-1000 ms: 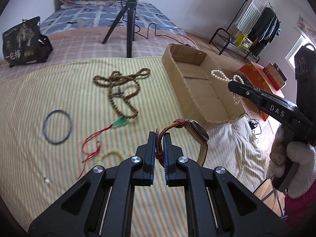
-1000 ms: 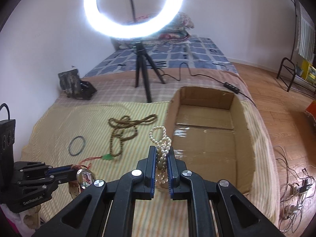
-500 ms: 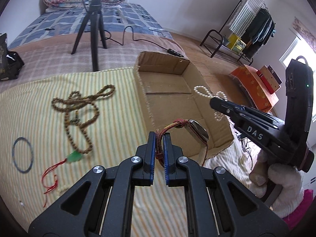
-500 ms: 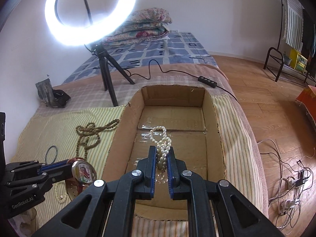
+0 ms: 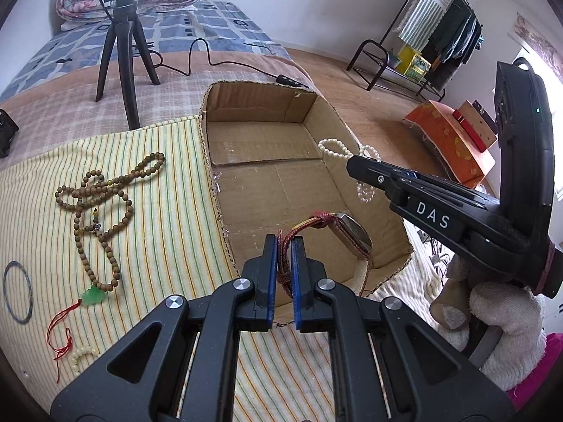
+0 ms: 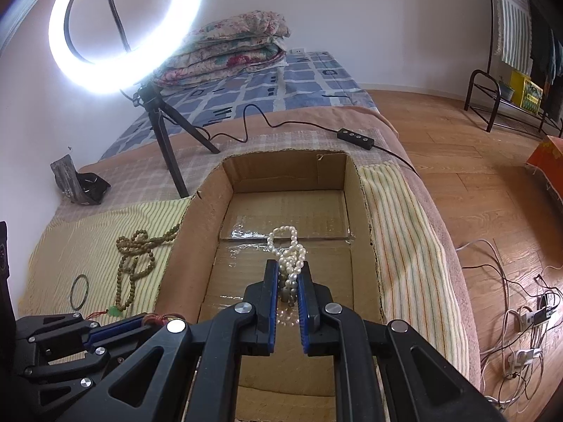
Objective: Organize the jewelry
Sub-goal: 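Carry the watch with left gripper while right gripper carries the pearls over the box, then open left gripper to drop the watch while right gripper releases the pearls into the box, then move left gripper to the blue bangle while right gripper approaches the cream bead bracelet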
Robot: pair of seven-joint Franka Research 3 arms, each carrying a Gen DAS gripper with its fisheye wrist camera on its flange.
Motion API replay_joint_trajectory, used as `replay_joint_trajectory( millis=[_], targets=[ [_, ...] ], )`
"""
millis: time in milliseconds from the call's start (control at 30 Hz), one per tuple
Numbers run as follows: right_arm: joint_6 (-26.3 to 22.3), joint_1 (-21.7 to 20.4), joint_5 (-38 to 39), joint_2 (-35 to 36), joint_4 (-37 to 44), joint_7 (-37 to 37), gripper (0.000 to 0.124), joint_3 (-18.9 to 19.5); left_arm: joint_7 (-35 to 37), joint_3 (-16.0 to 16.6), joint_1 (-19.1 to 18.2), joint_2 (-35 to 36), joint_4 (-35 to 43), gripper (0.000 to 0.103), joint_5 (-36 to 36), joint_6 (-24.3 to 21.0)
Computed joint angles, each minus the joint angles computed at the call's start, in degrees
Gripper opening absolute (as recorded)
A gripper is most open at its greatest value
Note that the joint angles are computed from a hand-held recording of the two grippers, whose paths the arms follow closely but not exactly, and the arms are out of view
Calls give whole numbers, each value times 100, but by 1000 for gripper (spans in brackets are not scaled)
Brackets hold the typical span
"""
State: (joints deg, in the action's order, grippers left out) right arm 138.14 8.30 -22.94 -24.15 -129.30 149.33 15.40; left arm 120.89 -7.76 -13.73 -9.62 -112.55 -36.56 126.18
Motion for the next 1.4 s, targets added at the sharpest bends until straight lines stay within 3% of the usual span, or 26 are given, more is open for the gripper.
replay_joint_trajectory(
  millis=[167, 300, 800, 933, 1100, 1300, 1400],
  targets=[
    [27, 18, 24, 24, 11, 15, 9, -3, 64, 23, 15, 36, 39, 9, -110, -128],
    [29, -24, -44, -5, 28, 175, 36, 44, 62, 30, 62, 16, 52, 15, -94, -187],
    [-360, 77, -307, 27, 278, 388, 37, 134, 141, 201, 153, -264, -122, 15, 12, -164],
    [-528, 97, -416, -27, 333, 503, 46, 215, 196, 275, 187, -395, -178, 15, 25, -164],
    [-703, 155, -486, -126, 384, 655, 48, 289, 346, 399, 221, -594, -271, 15, 97, -135],
    [-745, 222, -593, -237, 438, 898, 66, 460, 514, 630, 366, -664, -204, 15, 131, -181],
    [-854, 277, -670, -199, 536, 949, 69, 576, 634, 759, 491, -616, -128, 15, 67, -227]
  ],
)
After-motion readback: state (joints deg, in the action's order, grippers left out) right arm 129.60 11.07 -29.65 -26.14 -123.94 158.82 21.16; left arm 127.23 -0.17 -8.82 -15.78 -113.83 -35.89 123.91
